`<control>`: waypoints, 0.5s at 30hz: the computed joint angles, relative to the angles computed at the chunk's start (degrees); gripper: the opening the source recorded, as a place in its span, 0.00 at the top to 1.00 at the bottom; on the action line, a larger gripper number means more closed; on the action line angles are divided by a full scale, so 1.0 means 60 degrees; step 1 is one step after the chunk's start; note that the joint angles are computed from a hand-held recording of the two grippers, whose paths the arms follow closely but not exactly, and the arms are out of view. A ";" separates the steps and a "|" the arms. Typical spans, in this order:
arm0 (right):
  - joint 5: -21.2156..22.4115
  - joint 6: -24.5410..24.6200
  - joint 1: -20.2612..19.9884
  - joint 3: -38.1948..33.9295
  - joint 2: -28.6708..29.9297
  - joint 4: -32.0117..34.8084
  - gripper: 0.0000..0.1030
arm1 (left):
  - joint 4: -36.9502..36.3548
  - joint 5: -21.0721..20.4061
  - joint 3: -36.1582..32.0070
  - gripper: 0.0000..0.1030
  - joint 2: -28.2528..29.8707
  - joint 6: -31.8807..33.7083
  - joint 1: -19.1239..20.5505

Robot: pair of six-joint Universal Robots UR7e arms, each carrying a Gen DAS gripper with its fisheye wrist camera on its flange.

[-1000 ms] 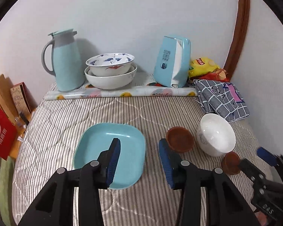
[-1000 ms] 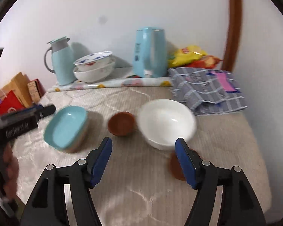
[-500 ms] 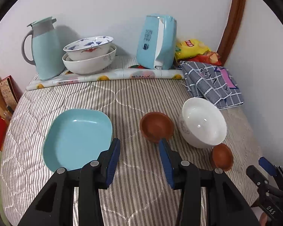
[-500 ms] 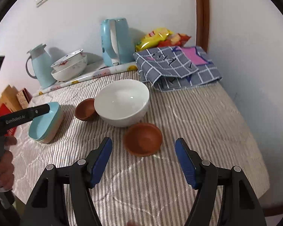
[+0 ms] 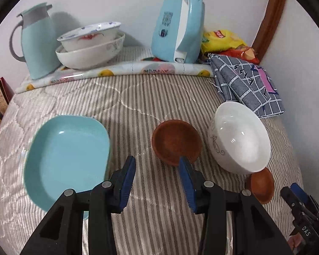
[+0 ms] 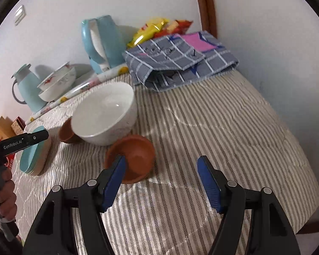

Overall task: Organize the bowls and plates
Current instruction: 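Move both grippers toward the small brown clay bowls, then close the left gripper on one brown bowl rim while the right gripper closes on another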

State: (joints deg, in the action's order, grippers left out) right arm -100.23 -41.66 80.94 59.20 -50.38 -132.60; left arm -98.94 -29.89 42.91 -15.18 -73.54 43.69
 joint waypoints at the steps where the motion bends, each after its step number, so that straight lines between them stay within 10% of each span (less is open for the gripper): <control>1: -0.0143 0.0087 0.0006 -0.0107 0.0097 0.0040 0.33 | -0.0153 -0.0034 0.0029 0.61 0.0003 0.0090 0.0034; 15: -0.0876 0.0499 0.0131 -0.0766 0.0728 0.0690 0.33 | -0.1371 -0.0691 -0.0268 0.61 0.0239 0.1259 0.0515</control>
